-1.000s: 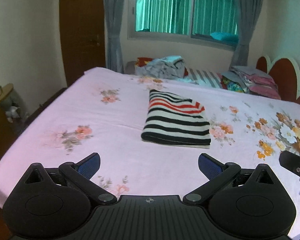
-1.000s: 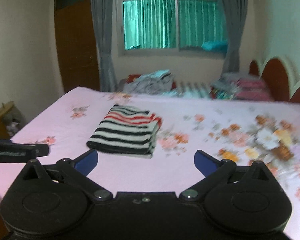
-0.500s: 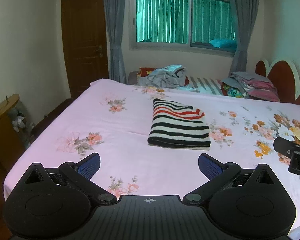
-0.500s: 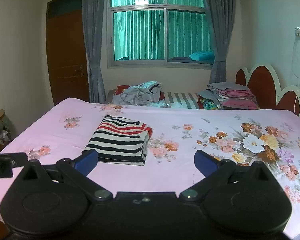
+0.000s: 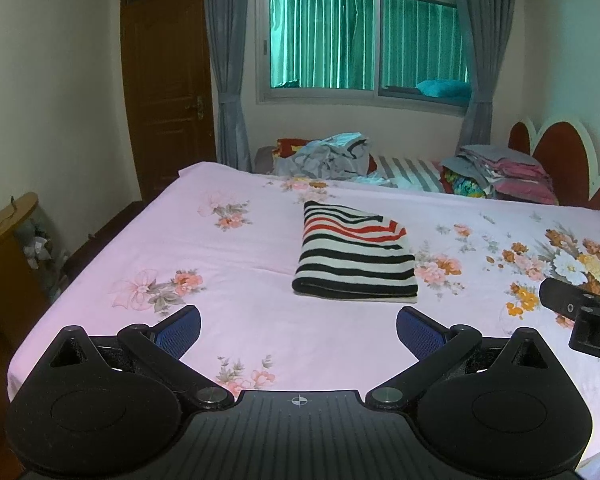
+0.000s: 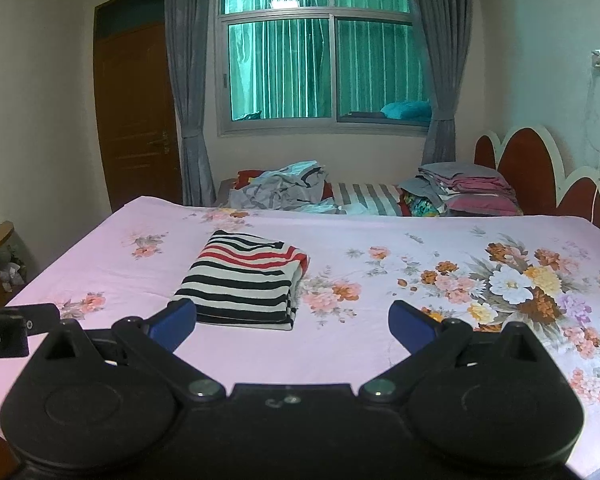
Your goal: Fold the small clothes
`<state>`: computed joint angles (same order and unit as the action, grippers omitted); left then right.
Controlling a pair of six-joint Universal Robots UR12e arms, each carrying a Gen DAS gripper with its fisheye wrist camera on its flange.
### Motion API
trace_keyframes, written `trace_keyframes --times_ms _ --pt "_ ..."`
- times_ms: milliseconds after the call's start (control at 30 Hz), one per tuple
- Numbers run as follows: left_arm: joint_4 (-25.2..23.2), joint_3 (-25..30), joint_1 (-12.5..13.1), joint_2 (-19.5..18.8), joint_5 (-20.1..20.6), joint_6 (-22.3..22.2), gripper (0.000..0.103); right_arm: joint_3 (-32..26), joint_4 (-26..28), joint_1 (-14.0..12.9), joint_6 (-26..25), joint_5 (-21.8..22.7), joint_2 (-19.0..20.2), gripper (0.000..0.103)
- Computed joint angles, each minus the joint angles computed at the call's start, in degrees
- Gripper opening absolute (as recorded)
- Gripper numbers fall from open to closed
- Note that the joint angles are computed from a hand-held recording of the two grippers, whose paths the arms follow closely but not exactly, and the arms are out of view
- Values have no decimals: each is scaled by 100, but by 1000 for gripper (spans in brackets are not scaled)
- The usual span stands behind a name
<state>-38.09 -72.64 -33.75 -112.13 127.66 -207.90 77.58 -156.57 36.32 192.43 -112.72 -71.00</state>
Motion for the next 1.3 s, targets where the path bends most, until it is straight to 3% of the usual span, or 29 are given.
trace_keyframes --times_ms 1300 --pt "-108 39 -27 -35 -7 -50 103 51 43 -18 67 144 -40 103"
